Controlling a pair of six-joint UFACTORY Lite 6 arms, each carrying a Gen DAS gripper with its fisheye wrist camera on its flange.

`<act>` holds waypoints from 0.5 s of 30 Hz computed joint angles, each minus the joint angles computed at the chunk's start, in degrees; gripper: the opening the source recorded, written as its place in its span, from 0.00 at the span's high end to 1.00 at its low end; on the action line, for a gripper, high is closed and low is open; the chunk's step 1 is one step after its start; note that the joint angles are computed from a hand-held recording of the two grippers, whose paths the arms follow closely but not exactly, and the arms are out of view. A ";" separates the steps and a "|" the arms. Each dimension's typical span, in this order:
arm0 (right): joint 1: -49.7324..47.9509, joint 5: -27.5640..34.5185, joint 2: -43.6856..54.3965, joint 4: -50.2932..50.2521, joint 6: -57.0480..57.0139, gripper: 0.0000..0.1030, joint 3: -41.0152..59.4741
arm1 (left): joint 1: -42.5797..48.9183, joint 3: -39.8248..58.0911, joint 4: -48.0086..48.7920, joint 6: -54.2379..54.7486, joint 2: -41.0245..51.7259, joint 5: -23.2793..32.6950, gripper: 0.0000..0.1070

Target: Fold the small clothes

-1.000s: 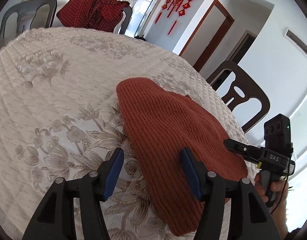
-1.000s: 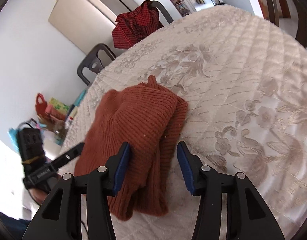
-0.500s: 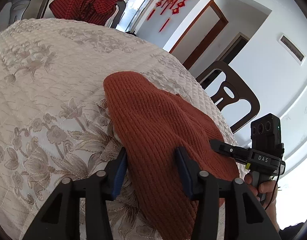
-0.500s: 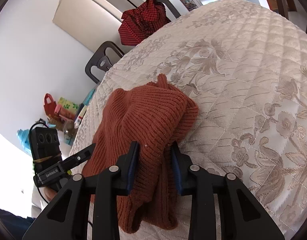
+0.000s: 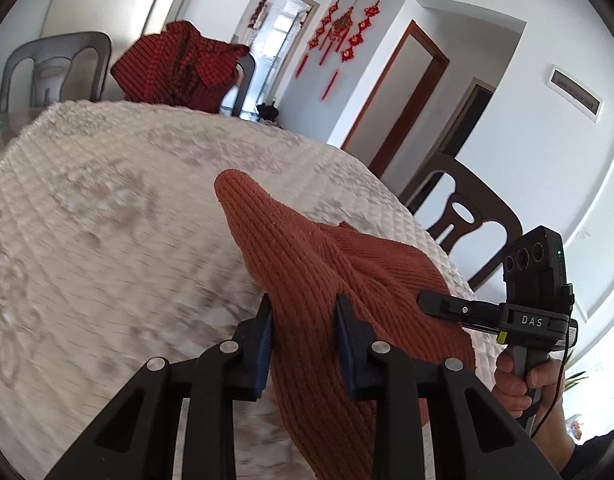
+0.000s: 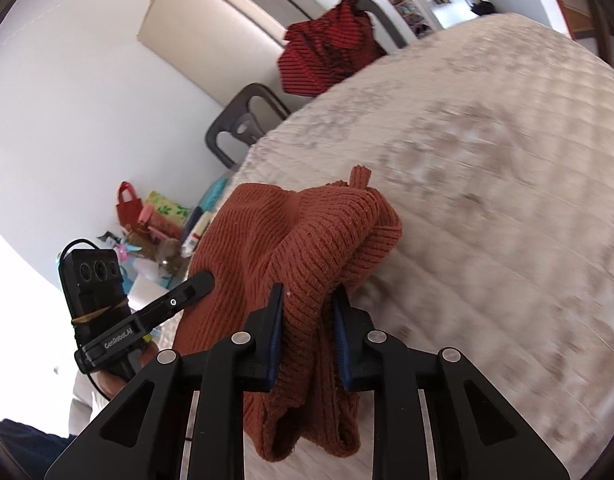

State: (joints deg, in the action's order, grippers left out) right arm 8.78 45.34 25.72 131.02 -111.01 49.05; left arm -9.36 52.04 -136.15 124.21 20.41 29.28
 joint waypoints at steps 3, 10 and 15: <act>3.59 -1.77 3.86 -0.16 1.79 0.78 7.52 | 4.17 -0.26 2.18 0.69 -1.51 -0.56 0.72; 10.24 -7.11 19.16 -4.61 10.83 0.78 32.20 | 15.27 5.53 13.14 -4.04 1.99 0.56 0.72; 12.87 -10.76 31.14 -12.26 21.17 0.78 51.25 | 20.92 12.86 18.82 -7.09 9.04 1.78 0.71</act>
